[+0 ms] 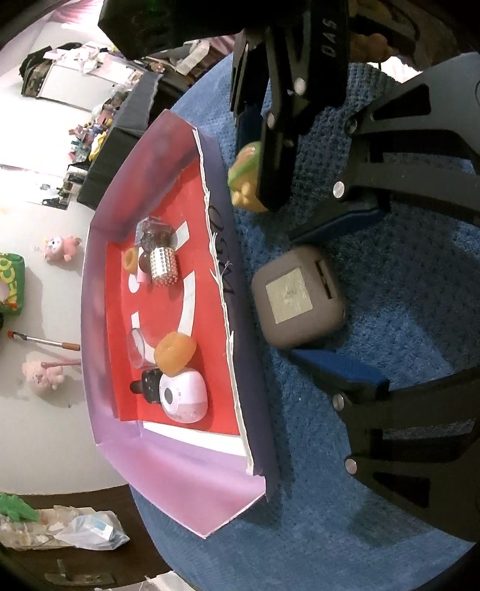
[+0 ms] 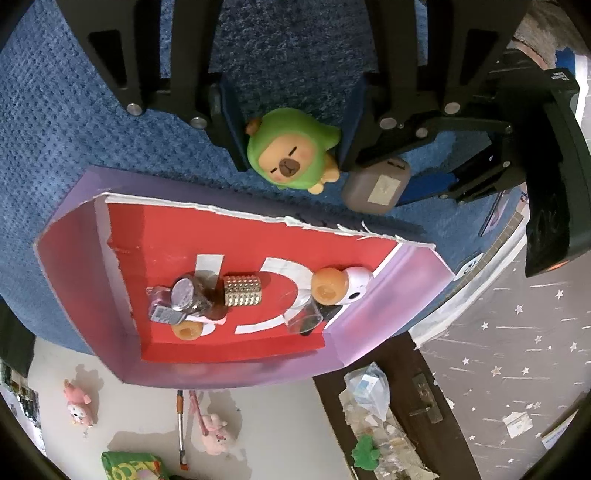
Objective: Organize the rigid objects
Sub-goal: 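Grasp the grey eye shadow case with left tool while right tool grasps the green capybara toy, then lift and carry the eye shadow case and capybara toy into the box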
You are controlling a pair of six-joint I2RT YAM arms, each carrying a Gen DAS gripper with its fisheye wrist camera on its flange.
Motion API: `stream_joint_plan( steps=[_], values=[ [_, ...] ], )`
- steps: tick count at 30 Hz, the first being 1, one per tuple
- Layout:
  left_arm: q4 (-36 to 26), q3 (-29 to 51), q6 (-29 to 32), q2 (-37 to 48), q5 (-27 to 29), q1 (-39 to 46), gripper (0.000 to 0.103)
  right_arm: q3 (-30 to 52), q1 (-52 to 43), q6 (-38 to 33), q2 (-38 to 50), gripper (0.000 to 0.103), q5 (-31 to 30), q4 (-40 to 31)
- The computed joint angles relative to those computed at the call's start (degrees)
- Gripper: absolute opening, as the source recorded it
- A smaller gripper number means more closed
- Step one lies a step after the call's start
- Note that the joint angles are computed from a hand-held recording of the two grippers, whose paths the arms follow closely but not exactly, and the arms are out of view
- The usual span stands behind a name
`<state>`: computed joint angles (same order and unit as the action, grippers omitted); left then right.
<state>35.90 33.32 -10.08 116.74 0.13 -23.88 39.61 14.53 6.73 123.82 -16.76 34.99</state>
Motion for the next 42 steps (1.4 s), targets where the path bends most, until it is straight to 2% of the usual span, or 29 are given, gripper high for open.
stream_joint_plan(
  steps=[7, 20, 42],
  values=[
    [0.74, -1.72, -0.65, -1.51, 1.73, 1.50, 0.052, -2.43, -1.50, 0.55, -2.92, 0.050, -0.95, 1.10],
    [1.13, -6.77, -0.80, -10.14, 1.92, 1.13, 0.051, -6.99, -0.48, 0.45, -8.56, 0.050, -1.22, 3.27],
    [0.46, -6.63, -0.07, -14.10, 2.00, 1.56, 0.050, -7.20, -0.51, 0.37, -11.70, 0.050, -2.05, 2.46]
  ],
)
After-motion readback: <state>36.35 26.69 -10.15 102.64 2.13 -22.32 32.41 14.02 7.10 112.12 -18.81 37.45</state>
